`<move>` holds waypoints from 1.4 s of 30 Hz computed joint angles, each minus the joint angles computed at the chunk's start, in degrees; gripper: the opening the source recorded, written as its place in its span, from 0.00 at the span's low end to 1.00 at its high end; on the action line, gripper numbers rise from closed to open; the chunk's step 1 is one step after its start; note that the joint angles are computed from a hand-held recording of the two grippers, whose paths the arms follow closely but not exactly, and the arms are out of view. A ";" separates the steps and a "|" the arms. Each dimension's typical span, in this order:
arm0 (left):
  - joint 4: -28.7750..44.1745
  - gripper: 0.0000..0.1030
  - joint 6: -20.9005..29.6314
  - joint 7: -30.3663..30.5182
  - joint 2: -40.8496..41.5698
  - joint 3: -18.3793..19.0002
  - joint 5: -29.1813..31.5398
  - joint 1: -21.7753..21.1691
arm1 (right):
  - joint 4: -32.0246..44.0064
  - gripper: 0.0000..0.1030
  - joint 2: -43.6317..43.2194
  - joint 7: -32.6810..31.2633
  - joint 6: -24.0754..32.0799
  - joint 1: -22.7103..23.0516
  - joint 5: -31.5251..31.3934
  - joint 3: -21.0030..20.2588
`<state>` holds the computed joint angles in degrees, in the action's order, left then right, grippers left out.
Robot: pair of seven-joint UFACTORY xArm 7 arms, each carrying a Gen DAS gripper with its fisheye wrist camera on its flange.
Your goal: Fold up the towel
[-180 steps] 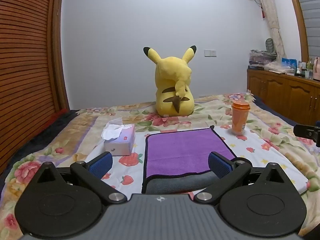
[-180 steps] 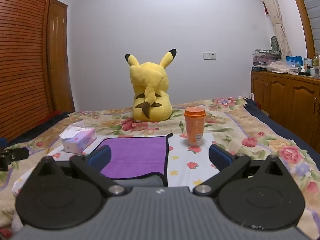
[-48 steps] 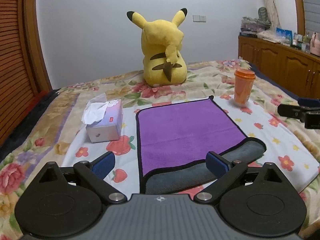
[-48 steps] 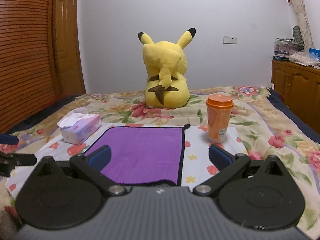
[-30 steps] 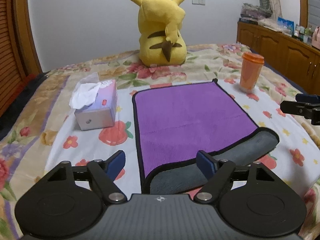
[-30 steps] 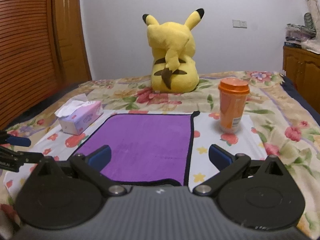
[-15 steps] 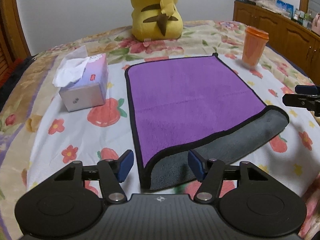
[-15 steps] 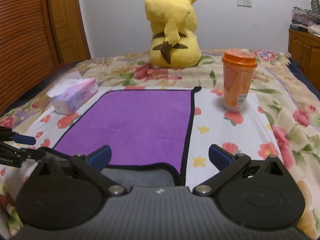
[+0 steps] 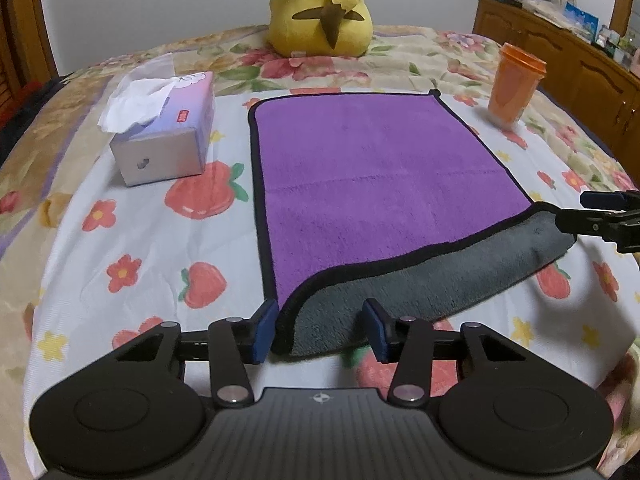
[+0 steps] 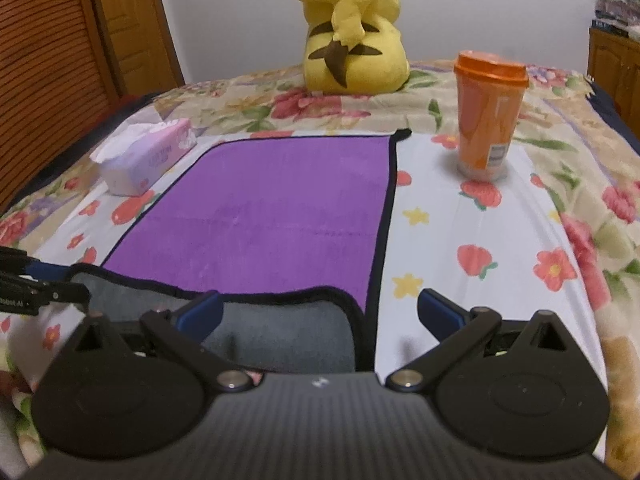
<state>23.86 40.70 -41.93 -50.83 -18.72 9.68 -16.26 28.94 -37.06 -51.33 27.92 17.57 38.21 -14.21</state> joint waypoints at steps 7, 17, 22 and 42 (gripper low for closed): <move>0.10 0.50 0.50 0.47 0.66 0.16 0.07 -0.35 | 1.41 0.97 2.34 -0.16 2.95 -0.99 -0.34 -0.20; 0.01 0.45 0.51 0.52 0.75 0.11 0.13 -0.30 | 3.87 0.67 5.04 -1.51 9.19 -3.91 0.86 1.05; -0.07 0.37 0.64 0.19 0.30 0.17 0.00 -0.33 | 5.17 0.57 5.80 -2.30 12.71 -5.32 1.82 1.59; -0.44 0.11 0.04 0.48 -0.55 0.19 -0.25 -0.48 | 7.13 0.18 8.77 -4.51 13.55 -8.64 2.28 3.41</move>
<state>23.42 40.73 -41.46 -51.38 -18.53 9.42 -16.74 36.07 -28.29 -55.84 41.48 8.93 40.49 -10.80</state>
